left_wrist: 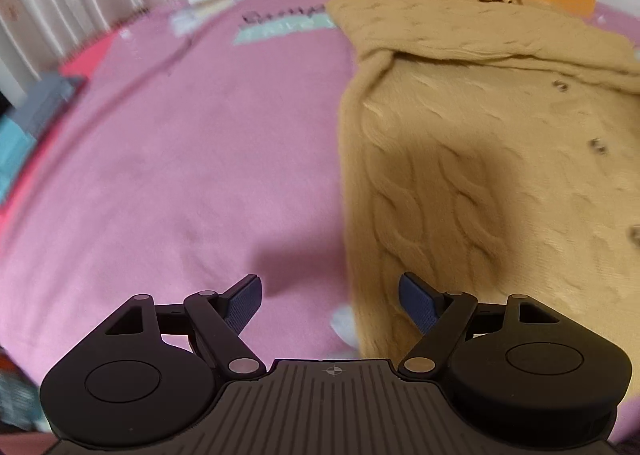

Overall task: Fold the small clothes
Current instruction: 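Lower both grippers to the cardigan side edge to grasp it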

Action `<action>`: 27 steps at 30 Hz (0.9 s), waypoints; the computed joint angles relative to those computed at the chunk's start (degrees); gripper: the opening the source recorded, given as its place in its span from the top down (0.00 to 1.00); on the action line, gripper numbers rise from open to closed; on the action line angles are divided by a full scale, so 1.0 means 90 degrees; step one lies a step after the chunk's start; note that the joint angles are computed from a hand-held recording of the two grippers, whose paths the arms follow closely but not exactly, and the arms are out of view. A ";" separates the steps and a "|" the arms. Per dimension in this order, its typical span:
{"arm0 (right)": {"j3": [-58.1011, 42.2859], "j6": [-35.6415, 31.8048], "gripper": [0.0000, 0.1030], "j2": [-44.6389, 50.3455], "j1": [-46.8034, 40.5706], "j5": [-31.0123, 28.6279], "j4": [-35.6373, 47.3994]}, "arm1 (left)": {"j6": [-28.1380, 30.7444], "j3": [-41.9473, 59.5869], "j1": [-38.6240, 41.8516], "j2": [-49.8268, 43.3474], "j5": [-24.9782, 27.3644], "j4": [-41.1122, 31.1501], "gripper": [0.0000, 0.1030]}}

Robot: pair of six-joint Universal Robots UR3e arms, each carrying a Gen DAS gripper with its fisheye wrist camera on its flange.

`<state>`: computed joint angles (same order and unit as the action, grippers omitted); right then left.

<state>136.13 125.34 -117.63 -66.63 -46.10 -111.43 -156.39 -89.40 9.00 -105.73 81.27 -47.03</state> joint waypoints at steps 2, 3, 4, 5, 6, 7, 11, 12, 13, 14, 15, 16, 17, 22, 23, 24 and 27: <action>-0.0168 -0.0303 0.21 0.0023 -0.0182 0.0088 0.0616 | 0.0303 0.0274 0.0527 0.0047 -0.1023 -0.1105 0.00; -0.0279 -0.0434 0.21 0.0072 -0.0264 0.0114 0.0923 | 0.0465 0.0441 0.0820 0.0012 -0.1572 -0.1734 0.00; -0.0373 -0.0561 0.21 0.0098 -0.0343 0.0141 0.1236 | 0.0583 0.0498 0.1043 -0.0006 -0.1957 -0.2092 0.00; -0.0495 -0.0701 0.21 0.0161 -0.0424 0.0159 0.1554 | 0.0686 0.0448 0.1236 0.0026 -0.2252 -0.2274 0.00; -0.0599 -0.0827 0.21 0.0218 -0.0496 0.0183 0.1841 | 0.0786 0.0421 0.1394 0.0048 -0.2486 -0.2458 0.00; -0.0724 -0.1010 0.21 0.0287 -0.0598 0.0203 0.2208 | 0.0909 0.0404 0.1571 0.0062 -0.2774 -0.2727 0.00; -0.1179 -0.1493 0.21 0.0654 -0.0775 0.0146 0.3280 | 0.1812 0.0753 0.2186 -0.0196 -0.3846 -0.4560 0.00; -0.1287 -0.1636 0.21 0.0764 -0.0800 0.0110 0.3535 | 0.1905 0.0641 0.2240 -0.0159 -0.3910 -0.4627 0.00; -0.1380 -0.1748 0.20 0.0857 -0.0804 0.0077 0.3762 | 0.1968 0.0459 0.2279 -0.0060 -0.3948 -0.4587 0.00; -0.1467 -0.1882 0.19 0.0955 -0.0810 0.0028 0.3995 | 0.2087 0.0316 0.2337 0.0007 -0.4006 -0.4603 0.00; -0.1546 -0.2020 0.19 0.1045 -0.0817 -0.0032 0.4221 | 0.2262 0.0199 0.2412 0.0063 -0.4091 -0.4710 0.00; -0.1619 -0.2191 0.19 0.1146 -0.0824 -0.0095 0.4471 | 0.2417 0.0162 0.2473 0.0064 -0.4162 -0.4855 0.00; -0.1673 -0.2315 0.19 0.1241 -0.0817 -0.0147 0.4652 | 0.2551 0.0143 0.2530 0.0036 -0.4234 -0.4997 0.00; -0.1621 -0.2517 0.19 0.1520 -0.0708 0.0008 0.4912 | 0.2929 0.0439 0.2641 -0.0478 -0.4869 -0.5801 0.00; -0.1628 -0.2381 0.19 0.1634 -0.0630 0.0115 0.4858 | 0.2925 0.0447 0.2609 -0.0521 -0.4962 -0.5826 0.00; -0.1648 -0.2279 0.19 0.1737 -0.0573 0.0202 0.4851 | 0.2974 0.0439 0.2585 -0.0533 -0.5031 -0.5852 0.00; -0.1646 -0.2270 0.21 0.1784 -0.0555 0.0307 0.4896 | 0.3446 0.0438 0.2658 -0.0524 -0.5085 -0.6193 0.00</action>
